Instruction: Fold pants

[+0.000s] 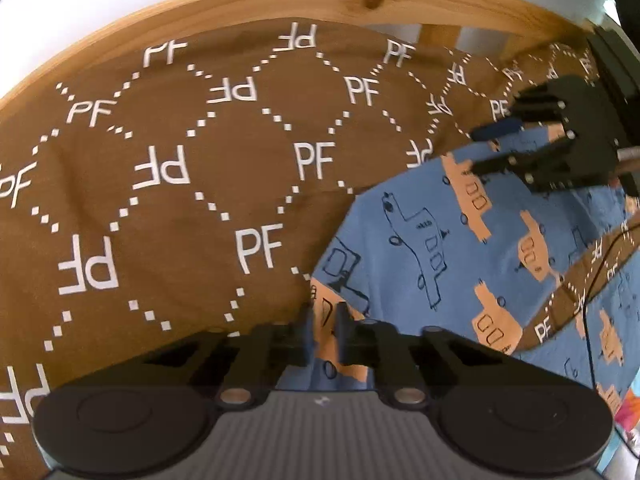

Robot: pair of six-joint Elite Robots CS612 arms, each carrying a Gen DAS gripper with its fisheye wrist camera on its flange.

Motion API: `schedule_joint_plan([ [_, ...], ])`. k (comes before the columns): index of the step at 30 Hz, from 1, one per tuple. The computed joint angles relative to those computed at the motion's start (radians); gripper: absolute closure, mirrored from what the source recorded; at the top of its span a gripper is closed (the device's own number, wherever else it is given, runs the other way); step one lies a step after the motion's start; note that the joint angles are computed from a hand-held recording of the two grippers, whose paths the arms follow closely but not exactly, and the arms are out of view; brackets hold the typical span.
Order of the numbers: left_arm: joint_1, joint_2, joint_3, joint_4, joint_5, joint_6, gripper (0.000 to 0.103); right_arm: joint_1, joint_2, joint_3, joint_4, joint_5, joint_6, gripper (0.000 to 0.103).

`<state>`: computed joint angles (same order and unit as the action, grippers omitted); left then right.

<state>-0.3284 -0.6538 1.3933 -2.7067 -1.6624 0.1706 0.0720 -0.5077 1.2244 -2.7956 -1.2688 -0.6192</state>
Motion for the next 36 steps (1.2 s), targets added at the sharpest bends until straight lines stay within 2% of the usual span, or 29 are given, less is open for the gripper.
schedule_joint_plan([
  [4, -0.008, -0.005, 0.016, -0.041, 0.053, -0.031, 0.103, -0.002, 0.0, -0.003, 0.009, -0.007, 0.0, 0.099],
  [5, -0.011, -0.008, 0.023, -0.055, 0.073, -0.047, 0.103, 0.0, 0.001, -0.002, 0.002, -0.007, -0.006, 0.101],
  [11, -0.034, -0.03, 0.09, -0.211, 0.21, -0.07, 0.103, -0.001, -0.01, 0.044, -0.108, 0.001, -0.001, 0.103],
  [18, -0.066, -0.055, 0.179, -0.396, 0.323, -0.054, 0.103, -0.019, -0.052, 0.17, -0.354, 0.052, 0.078, 0.103],
  [23, -0.097, -0.084, 0.275, -0.567, 0.363, 0.02, 0.103, -0.041, -0.106, 0.304, -0.524, 0.126, 0.116, 0.103],
  [25, -0.11, -0.092, 0.321, -0.659, 0.373, 0.081, 0.103, -0.052, -0.136, 0.368, -0.568, 0.159, 0.11, 0.103],
  [28, -0.123, -0.107, 0.392, -0.786, 0.358, 0.15, 0.103, -0.061, -0.18, 0.461, -0.615, 0.196, 0.087, 0.103],
  [32, -0.133, -0.125, 0.486, -0.911, 0.312, 0.218, 0.103, -0.072, -0.226, 0.575, -0.658, 0.24, 0.073, 0.103],
  [36, -0.156, -0.127, 0.571, -1.003, 0.324, 0.347, 0.103, -0.076, -0.255, 0.685, -0.71, 0.272, 0.06, 0.103],
])
